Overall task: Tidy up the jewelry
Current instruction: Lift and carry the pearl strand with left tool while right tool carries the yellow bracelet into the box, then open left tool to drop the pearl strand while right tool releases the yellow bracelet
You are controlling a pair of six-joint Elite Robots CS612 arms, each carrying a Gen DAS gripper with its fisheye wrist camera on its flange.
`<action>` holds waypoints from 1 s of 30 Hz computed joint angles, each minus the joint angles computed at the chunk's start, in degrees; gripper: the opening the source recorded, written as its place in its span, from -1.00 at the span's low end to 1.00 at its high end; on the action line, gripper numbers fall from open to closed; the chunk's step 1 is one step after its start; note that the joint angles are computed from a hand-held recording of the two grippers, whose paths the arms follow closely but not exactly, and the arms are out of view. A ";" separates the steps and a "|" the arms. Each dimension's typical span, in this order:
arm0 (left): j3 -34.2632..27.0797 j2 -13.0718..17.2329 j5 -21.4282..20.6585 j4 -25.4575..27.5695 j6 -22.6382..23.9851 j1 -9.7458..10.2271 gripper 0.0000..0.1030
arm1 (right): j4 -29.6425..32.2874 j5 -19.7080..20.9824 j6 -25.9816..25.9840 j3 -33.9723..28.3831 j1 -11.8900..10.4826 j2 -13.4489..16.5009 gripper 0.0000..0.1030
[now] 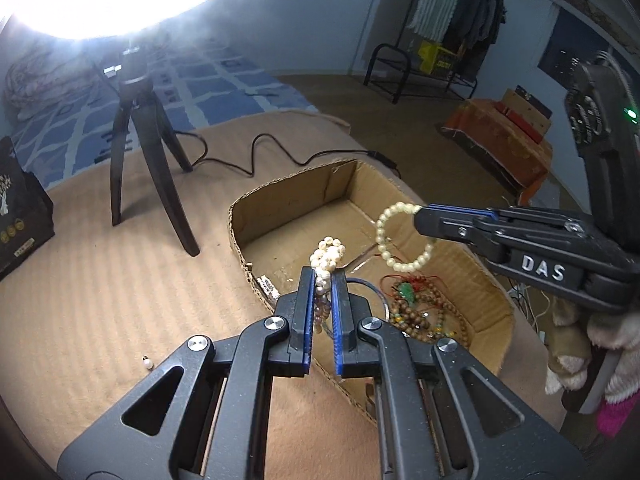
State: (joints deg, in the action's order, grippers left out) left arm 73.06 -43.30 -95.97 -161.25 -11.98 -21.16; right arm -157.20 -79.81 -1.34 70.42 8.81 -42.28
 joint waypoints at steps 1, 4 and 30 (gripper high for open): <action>-0.35 0.25 0.08 0.47 -0.49 0.03 -0.89 | 0.17 -0.17 -0.10 -0.14 -0.01 0.12 -0.89; -1.28 0.89 0.57 1.70 -2.31 0.14 -0.89 | 0.54 -0.74 -0.19 -0.46 -0.02 0.40 -0.89; -1.81 0.94 1.39 2.21 -3.78 -0.01 -0.39 | 1.20 -4.21 1.80 -1.17 0.20 0.93 -0.09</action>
State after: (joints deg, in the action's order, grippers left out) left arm 71.26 -42.36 -94.58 -159.04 -15.76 -21.17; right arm -156.00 -84.02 0.46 69.25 9.01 -41.36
